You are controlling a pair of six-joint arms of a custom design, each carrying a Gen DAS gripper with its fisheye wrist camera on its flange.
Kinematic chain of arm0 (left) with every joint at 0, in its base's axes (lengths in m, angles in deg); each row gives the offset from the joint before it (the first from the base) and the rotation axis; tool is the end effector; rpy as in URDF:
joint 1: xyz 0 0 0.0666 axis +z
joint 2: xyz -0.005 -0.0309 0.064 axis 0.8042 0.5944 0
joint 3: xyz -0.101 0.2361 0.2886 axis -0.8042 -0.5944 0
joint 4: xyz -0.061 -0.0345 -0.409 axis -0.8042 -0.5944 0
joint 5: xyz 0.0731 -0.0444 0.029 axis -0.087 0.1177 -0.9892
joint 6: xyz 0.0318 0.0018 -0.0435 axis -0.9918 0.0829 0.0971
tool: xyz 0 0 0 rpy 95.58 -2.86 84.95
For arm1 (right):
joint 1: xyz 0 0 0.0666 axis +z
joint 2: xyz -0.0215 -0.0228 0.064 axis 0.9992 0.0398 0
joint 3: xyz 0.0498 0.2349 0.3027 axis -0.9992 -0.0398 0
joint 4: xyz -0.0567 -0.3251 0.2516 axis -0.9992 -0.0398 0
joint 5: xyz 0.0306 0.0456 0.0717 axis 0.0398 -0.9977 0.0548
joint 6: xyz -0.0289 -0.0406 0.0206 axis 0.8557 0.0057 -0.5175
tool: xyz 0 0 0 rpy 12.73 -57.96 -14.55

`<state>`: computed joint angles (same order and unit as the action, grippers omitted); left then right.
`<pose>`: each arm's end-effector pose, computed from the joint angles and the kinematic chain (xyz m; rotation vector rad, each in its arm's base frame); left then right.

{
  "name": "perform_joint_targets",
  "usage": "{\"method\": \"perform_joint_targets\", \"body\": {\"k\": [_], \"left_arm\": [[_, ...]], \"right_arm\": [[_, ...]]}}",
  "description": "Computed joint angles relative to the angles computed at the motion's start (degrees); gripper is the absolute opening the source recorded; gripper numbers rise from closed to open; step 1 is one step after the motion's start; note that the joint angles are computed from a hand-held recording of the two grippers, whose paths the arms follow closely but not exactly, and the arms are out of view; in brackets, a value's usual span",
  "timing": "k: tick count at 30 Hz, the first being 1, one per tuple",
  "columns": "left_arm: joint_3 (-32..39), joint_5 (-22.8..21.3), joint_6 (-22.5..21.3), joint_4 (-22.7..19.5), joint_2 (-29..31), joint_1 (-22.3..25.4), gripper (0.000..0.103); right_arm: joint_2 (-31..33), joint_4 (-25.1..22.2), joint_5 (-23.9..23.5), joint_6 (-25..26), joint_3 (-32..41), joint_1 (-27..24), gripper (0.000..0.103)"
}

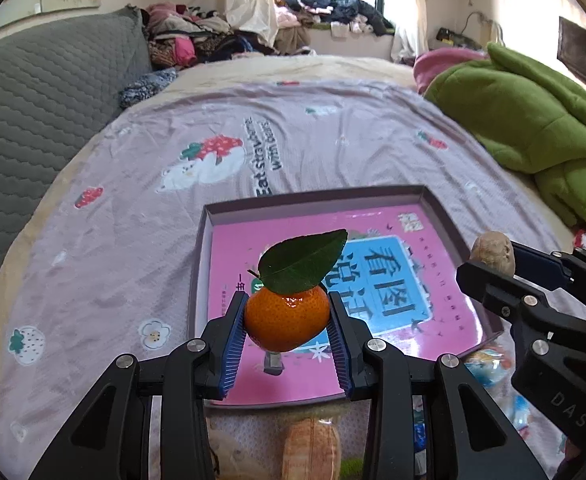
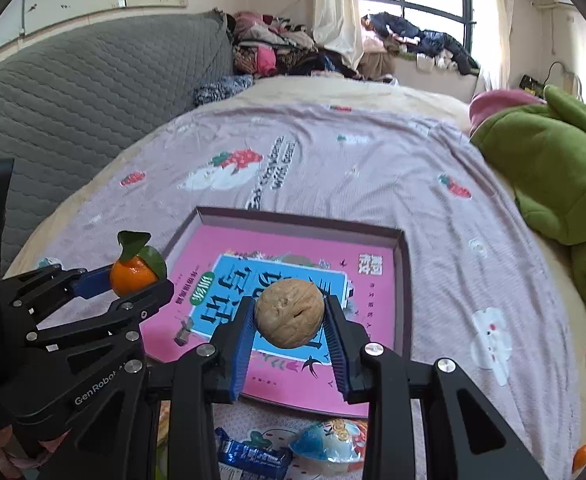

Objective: Organize objects
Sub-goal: 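Carry the mandarin and walnut in both grippers over the pink tray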

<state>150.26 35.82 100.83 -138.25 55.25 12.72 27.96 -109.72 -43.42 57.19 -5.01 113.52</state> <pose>0.4529 -0.3814 0.4422 0.4699 2.4030 -0.1534 0.3969 0.1808 0.4601 0.0245 2.3952 0.0564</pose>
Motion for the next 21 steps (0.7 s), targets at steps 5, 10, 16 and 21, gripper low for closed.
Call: {"method": "perform_joint_targets", "body": {"k": [5, 10, 16, 21], "left_arm": [[2.43, 2.19, 0.23, -3.17, 3.46, 0.78, 0.039], [3.58, 3.71, 0.56, -4.87, 5.77, 1.49, 0.039], [3.9, 4.15, 0.77, -5.84, 7.6, 2.44, 0.039], [4.14, 5.35, -0.35, -7.38, 8.84, 2.69, 0.039]], "right_arm": [[2.09, -0.16, -1.86, -0.25, -0.16, -1.48, 0.035], [4.26, -0.73, -3.74, -0.69, -0.11, -2.51, 0.035], [6.95, -3.18, -4.06, -0.86, 0.52, -3.37, 0.035], [8.82, -4.63, -6.28, -1.92, 0.92, -4.14, 0.035]]}}
